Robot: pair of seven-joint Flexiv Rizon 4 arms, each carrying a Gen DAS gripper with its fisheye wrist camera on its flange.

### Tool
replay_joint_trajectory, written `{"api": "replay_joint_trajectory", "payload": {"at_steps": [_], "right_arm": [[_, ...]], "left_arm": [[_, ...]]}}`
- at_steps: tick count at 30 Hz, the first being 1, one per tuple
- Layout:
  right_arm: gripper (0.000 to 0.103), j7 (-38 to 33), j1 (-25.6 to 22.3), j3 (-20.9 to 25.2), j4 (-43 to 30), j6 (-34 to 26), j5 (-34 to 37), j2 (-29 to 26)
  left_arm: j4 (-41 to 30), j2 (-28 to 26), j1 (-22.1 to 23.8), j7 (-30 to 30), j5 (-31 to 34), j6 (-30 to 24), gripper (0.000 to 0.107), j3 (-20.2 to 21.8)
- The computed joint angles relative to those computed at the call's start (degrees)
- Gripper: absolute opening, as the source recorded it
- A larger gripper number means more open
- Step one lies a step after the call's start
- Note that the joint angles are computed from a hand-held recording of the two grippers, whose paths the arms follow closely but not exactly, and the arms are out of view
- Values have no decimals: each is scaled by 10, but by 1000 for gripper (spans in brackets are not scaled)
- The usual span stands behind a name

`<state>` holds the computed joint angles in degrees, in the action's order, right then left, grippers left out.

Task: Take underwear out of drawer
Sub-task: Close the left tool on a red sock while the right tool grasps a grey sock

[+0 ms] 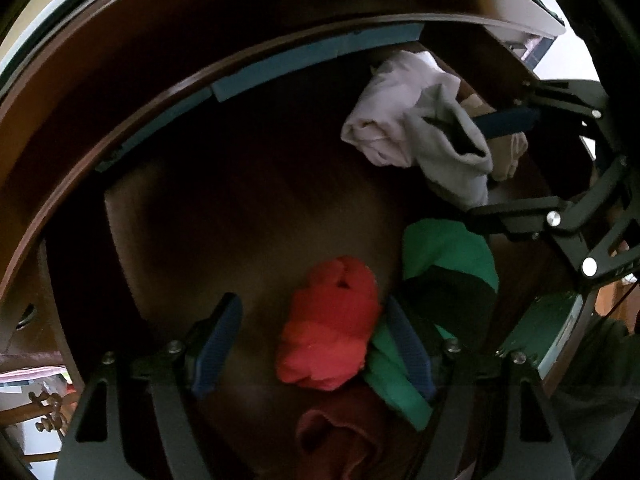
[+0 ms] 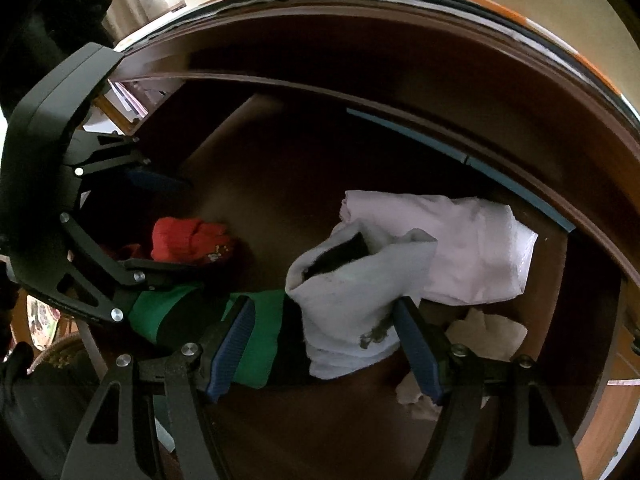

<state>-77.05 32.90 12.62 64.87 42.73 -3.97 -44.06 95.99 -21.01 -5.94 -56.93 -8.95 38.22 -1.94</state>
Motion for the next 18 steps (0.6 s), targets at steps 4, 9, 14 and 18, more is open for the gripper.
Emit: {"api": "replay_joint_trajectory", "payload": {"at_steps": [4,9,14,18], "right_arm": [[73,-7,-9,10,-7,-10,16,-3],[62,-12,-18,16,-3,7,39,-4],[38,-14,-24,20,10,24,52,2],[27,-9,-20,16,11,29,48,1]], "left_arm": [[0,-2,3,4,-4,-3,72,-1],[1,-1,22,26,-38,-22,44,-4],[18,10,19,28,-44,7,34,-2],[39,25,19,28,-52,33,29,-2]]}}
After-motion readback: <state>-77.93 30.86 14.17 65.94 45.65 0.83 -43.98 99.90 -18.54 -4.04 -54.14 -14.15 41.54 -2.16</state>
